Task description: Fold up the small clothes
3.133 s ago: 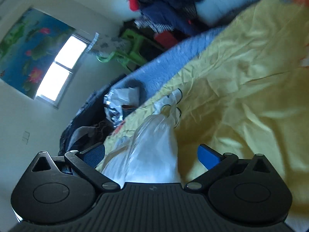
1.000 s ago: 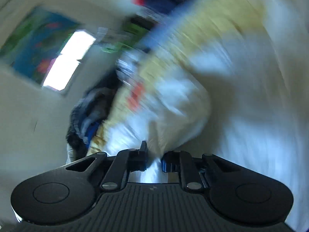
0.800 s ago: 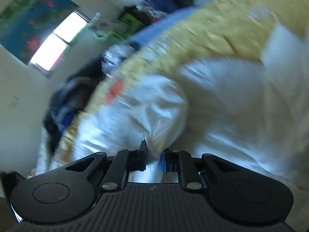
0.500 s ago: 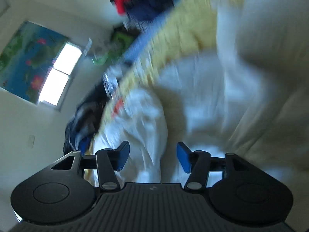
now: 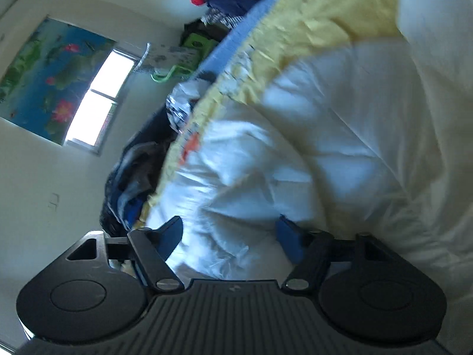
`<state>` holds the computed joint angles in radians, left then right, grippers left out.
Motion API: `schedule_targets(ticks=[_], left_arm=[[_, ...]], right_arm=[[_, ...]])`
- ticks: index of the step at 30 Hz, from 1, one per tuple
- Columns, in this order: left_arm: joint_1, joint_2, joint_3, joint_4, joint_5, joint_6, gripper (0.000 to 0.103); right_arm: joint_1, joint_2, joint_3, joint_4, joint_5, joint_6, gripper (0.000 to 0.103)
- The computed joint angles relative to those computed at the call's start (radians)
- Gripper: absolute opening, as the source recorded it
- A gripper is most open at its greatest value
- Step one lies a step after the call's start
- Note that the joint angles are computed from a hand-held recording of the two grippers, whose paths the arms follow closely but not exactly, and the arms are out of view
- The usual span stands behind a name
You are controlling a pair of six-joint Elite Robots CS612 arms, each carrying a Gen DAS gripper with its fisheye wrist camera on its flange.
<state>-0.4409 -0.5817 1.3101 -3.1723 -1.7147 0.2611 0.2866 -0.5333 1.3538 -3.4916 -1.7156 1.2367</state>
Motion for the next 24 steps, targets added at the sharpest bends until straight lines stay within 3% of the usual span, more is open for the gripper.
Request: schedule_targets(ticks=[3, 5, 6, 9, 12, 13, 15, 17, 20, 22, 24], left_arm=[[0.002, 0.007, -0.019, 0.038, -0.004, -0.027, 0.095], [-0.001, 0.000, -0.015, 0.044, 0.011, -0.009, 0.095], [0.002, -0.011, -0.003, 0.037, 0.007, -0.018, 0.094], [0.032, -0.041, 0.056, -0.085, -0.087, -0.095, 0.094], [0.073, -0.061, 0.086, -0.196, -0.252, -0.220, 0.099], [0.083, -0.067, 0.090, -0.211, -0.310, -0.269, 0.100], [0.091, -0.084, 0.090, -0.170, -0.405, -0.339, 0.102], [0.086, -0.099, 0.080, -0.070, -0.476, -0.364, 0.102], [0.051, -0.127, 0.105, -0.021, -0.435, -0.346, 0.102], [0.023, -0.141, 0.125, -0.006, -0.374, -0.309, 0.102], [0.010, -0.146, 0.123, 0.060, -0.391, -0.320, 0.102]], right_arm=[[-0.003, -0.002, -0.001, 0.009, 0.017, 0.015, 0.059], [-0.006, -0.020, 0.020, 0.000, 0.029, 0.068, 0.065], [-0.003, -0.030, 0.038, -0.044, 0.027, 0.087, 0.063], [0.023, -0.053, 0.124, -0.314, 0.004, 0.020, 0.081], [0.074, -0.077, 0.232, -0.558, -0.145, -0.040, 0.099], [0.096, -0.073, 0.260, -0.638, -0.234, -0.044, 0.100], [0.131, -0.058, 0.295, -0.742, -0.407, -0.040, 0.102], [0.148, -0.053, 0.331, -0.731, -0.538, 0.014, 0.102], [0.140, -0.038, 0.367, -0.706, -0.581, 0.146, 0.101], [0.127, -0.007, 0.349, -0.794, -0.548, 0.142, 0.099], [0.114, 0.008, 0.335, -0.860, -0.513, 0.131, 0.099]])
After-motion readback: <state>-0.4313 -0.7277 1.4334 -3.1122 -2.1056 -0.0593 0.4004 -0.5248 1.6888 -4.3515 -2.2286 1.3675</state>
